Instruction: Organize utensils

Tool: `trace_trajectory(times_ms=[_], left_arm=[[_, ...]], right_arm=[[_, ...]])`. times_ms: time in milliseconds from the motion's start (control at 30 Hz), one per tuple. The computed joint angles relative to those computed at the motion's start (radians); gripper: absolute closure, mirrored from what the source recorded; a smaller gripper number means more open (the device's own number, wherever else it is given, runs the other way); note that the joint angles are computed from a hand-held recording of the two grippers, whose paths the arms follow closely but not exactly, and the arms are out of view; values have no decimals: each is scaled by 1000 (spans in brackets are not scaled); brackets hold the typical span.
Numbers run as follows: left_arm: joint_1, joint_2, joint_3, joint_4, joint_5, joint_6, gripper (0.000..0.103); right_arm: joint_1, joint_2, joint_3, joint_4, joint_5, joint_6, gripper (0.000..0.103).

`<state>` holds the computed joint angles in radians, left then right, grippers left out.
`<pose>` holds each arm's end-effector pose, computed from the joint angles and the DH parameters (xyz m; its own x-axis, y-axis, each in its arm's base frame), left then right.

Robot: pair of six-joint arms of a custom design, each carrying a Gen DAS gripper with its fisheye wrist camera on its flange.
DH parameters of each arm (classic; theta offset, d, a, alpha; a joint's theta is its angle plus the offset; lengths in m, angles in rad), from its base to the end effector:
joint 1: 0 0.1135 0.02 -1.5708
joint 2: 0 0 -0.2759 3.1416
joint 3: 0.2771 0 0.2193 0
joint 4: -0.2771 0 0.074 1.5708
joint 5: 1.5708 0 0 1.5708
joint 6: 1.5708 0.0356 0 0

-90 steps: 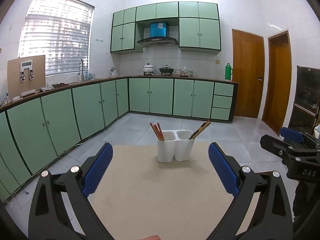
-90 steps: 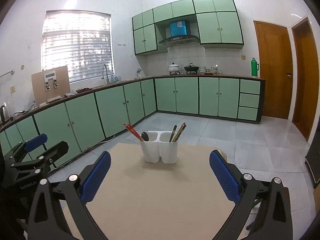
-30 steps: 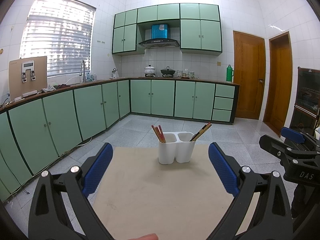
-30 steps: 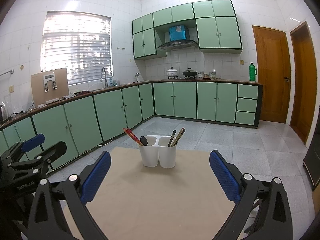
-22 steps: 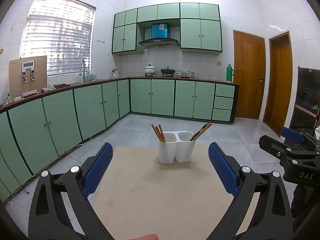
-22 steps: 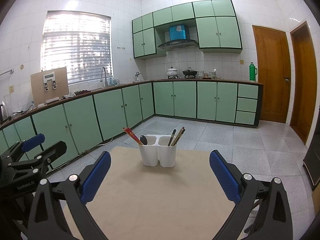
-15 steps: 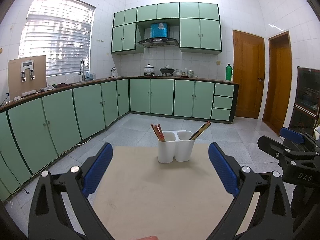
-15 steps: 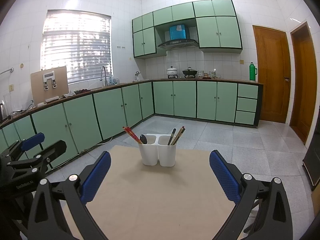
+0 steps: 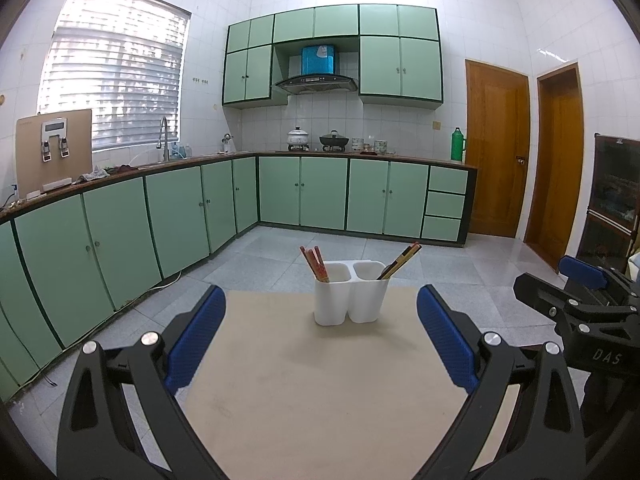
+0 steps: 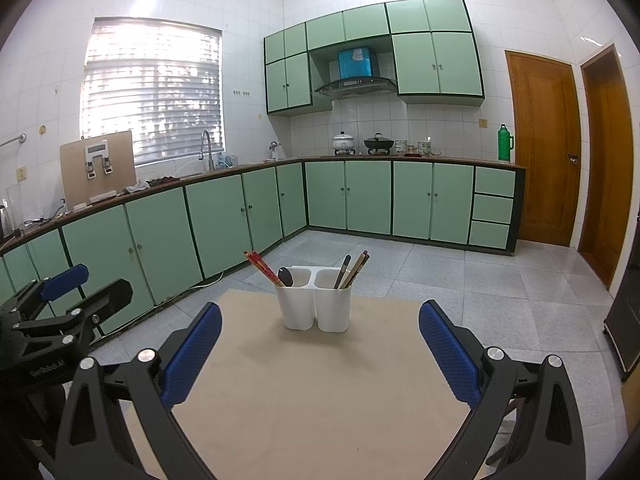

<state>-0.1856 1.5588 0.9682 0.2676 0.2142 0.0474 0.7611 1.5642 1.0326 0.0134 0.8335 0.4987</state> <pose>0.3214 -0.0681 0.2872 -0.2937 0.1023 -0.9504 0.3928 0.9194 -0.0225 0.2466 0.1985 0.2857 -0.3140 0.1450 -0.9383 0.1733 0.9804 0.0935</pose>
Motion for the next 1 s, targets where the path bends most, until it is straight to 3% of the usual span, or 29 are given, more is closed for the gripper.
trace_trajectory(times_ms=[1000], left_arm=[[4, 8, 8, -6, 4, 1, 9]], right_arm=[[-5, -3, -9, 4, -6, 0, 6]])
